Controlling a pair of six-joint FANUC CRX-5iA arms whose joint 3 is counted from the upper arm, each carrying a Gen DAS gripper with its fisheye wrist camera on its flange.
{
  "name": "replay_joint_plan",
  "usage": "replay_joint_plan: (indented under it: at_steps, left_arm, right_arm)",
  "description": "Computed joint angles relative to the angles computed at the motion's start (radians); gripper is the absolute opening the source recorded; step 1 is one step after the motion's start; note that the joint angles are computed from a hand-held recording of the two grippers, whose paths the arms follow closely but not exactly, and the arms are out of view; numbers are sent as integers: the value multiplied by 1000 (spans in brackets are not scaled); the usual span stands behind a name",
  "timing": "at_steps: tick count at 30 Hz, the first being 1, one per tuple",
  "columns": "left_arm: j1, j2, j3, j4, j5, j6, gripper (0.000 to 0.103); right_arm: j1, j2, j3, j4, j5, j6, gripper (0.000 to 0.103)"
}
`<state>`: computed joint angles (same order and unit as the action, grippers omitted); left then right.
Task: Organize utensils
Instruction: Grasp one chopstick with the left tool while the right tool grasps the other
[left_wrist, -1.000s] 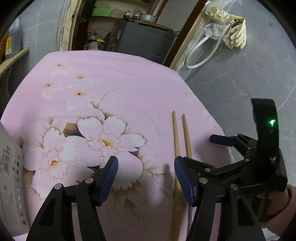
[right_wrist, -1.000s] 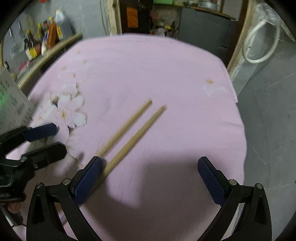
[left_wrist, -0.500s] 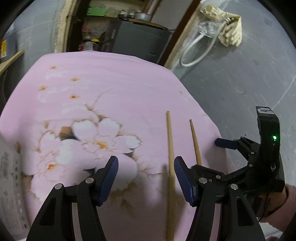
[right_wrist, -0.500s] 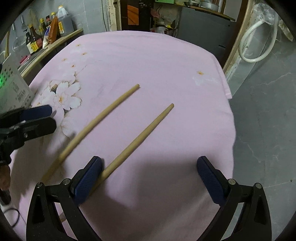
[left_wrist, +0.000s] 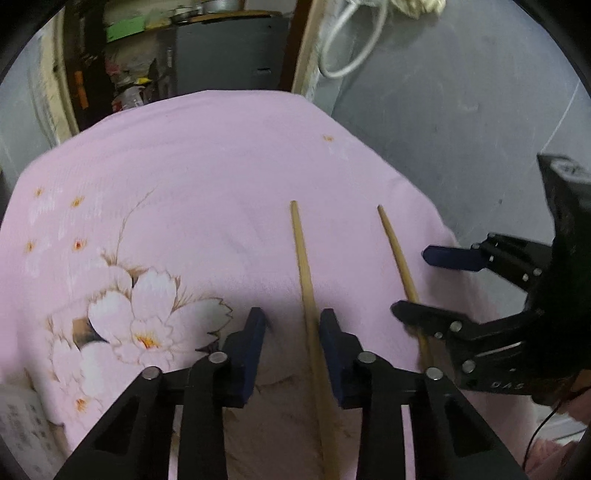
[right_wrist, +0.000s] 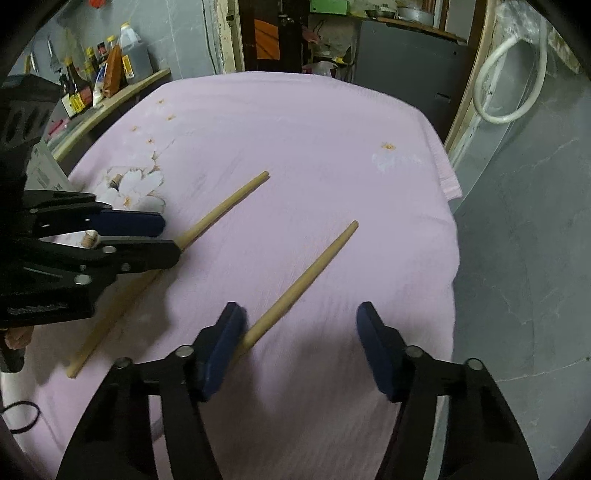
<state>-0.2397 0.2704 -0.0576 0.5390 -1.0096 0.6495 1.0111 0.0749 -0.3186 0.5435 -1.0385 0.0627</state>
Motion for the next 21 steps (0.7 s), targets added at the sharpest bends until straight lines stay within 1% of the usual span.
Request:
replay_joint_plan:
  at_steps: [1, 4, 6, 7, 9, 11, 13, 15, 19, 21]
  left_arm:
    - [-8, 9, 26, -30, -17, 16, 27]
    - [-23, 27, 86, -92, -50, 60, 26]
    - [-27, 32, 104, -106, -61, 89, 23]
    - [-27, 33, 105, -103, -61, 99, 22]
    - [-23, 26, 91, -86, -51, 102, 17]
    - [-14, 18, 60, -33, -46, 83, 9]
    - [-14, -7, 15, -20, -7, 67, 9]
    - [-13, -9, 6, -17, 2, 63, 9]
    - [-15, 32, 71, -38, -65, 103, 9]
    - [-22, 44, 92, -52, -76, 117, 9]
  right_arm:
    - [-2, -3, -4, -1, 5, -3, 53]
    - [-12, -16, -16, -8, 27, -29, 41]
    - [-21, -17, -15, -14, 43, -44, 30]
    - [-24, -14, -15, -13, 46, -55, 29]
    - [-23, -7, -15, -4, 53, -74, 29]
    - [-20, -1, -15, 3, 59, -96, 28]
    - [-16, -2, -20, 9, 70, -117, 28]
    - [-14, 3, -16, 9, 68, -123, 28]
    - [-19, 9, -5, 0, 67, -147, 28]
    - [-15, 28, 10, 9, 36, -166, 18]
